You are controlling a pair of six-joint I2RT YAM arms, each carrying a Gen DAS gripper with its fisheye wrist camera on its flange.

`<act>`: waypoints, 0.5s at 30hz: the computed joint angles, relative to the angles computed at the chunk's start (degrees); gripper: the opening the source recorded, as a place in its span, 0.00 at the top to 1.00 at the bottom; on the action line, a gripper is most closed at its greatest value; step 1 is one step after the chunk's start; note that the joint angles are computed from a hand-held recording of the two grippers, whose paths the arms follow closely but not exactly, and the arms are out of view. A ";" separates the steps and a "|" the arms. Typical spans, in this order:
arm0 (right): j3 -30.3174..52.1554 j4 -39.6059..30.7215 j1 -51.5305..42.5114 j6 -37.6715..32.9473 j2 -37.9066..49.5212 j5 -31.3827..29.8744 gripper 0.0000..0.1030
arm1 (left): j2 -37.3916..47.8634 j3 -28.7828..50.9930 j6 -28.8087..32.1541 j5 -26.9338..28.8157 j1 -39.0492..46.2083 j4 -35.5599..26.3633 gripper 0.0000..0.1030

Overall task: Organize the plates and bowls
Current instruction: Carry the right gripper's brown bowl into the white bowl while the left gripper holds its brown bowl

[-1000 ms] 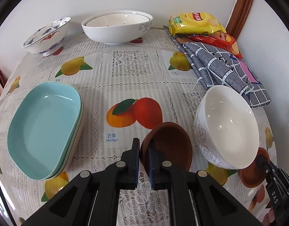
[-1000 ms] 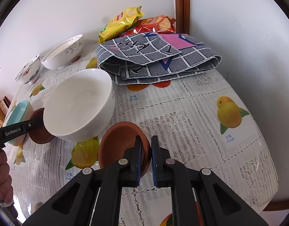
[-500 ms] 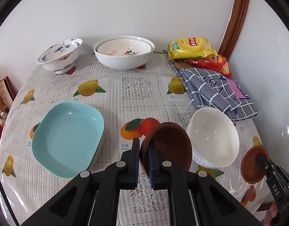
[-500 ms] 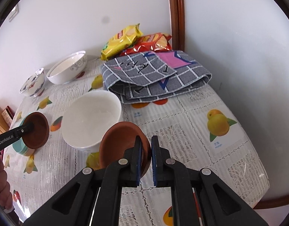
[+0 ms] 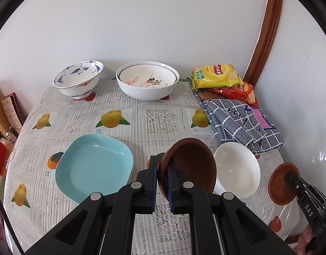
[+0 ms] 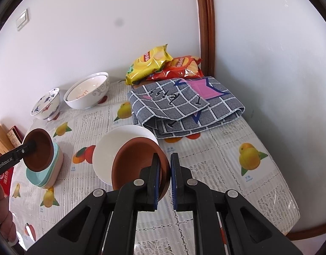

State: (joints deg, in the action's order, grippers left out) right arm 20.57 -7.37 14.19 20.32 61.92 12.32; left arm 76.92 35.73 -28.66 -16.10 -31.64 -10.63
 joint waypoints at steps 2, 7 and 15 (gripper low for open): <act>0.81 0.11 0.50 0.20 0.90 0.24 0.91 | -0.32 0.12 0.46 0.47 0.71 -0.08 0.92; 2.65 0.79 1.60 0.57 3.37 0.83 0.91 | -0.60 0.42 1.50 1.63 2.65 -0.05 0.92; 4.94 3.44 2.17 0.75 9.33 0.35 0.91 | 1.03 1.35 2.60 2.94 5.20 0.82 0.92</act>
